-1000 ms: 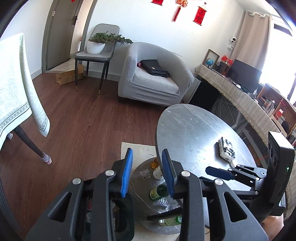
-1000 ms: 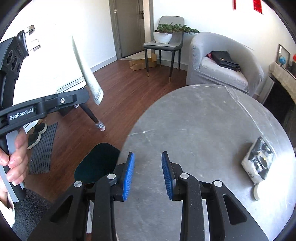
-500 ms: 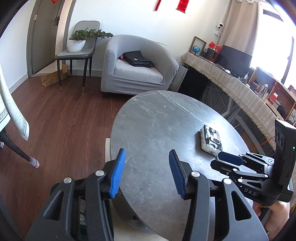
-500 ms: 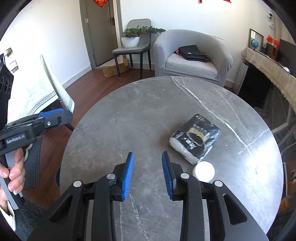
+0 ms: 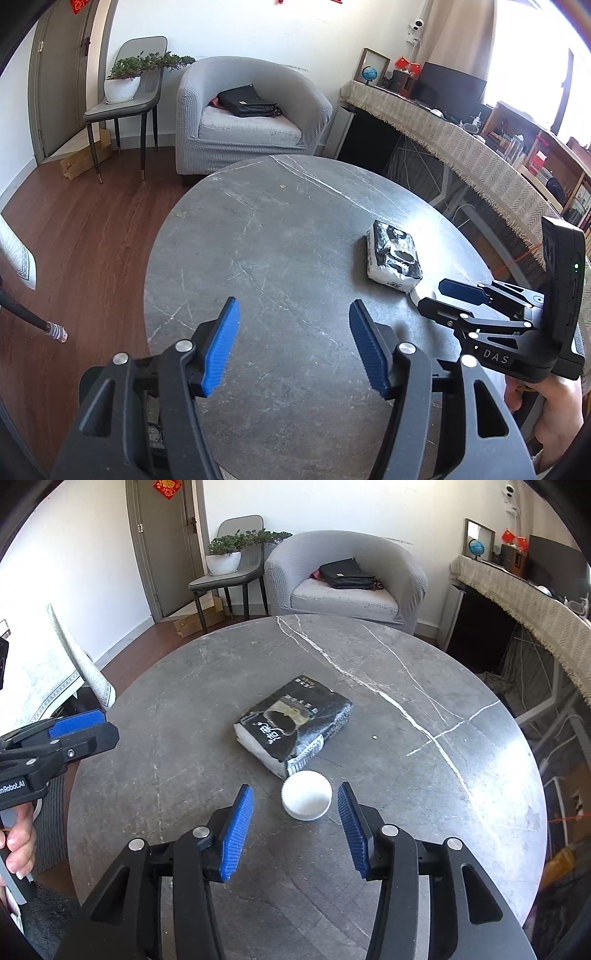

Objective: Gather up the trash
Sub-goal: 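Move both tools from the bin over the table toward the black tissue pack and white cap, then close the right tool on the white cap while the left tool grasps the black tissue pack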

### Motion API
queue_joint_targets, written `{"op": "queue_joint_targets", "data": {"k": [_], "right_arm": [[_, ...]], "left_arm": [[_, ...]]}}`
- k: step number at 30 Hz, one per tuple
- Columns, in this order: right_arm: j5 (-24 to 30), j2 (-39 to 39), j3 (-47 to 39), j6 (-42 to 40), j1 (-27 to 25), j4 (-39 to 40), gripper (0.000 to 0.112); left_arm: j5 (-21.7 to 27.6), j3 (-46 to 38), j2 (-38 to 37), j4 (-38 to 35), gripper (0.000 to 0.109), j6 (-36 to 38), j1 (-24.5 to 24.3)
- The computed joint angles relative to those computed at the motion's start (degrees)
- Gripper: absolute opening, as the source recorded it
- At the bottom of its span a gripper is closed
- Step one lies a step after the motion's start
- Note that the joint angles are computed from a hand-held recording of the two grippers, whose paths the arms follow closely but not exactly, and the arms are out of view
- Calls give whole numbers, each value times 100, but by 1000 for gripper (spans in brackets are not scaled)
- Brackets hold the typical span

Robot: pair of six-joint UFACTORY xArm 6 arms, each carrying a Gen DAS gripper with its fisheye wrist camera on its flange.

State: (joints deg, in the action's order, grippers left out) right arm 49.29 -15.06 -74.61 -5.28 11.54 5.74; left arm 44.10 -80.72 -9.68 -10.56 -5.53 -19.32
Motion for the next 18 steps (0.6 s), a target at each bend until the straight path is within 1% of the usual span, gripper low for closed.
{"op": "queue_joint_targets", "data": {"k": [2,4,6,8,9,13,15,18], "right_arm": [[35,60,-34,-43,-34,80,48],[65,142,-90,-105,-53,172,48],[55,216,-155,-119,-25,119,48],[42,266,-196,-133,-4,40,47],[41,274,-203,-131,-2,9,46],[30,242,-176,-153,-28,-68,31],[23,199,-140,-145,-58,-114,30],[-22,133,-57,-231,-197,77,30]], "left_arm": [[30,-74,60,-6,68,-6,-60],[60,-165,119,-11,72,43,-111],[54,-254,180,-132,75,205,-165],[66,-336,233,-106,76,217,-235],[99,-398,276,-69,77,190,-268],[243,-697,480,30,77,208,-342],[297,-886,620,42,79,227,-366],[496,-1232,877,49,80,287,-436]]}}
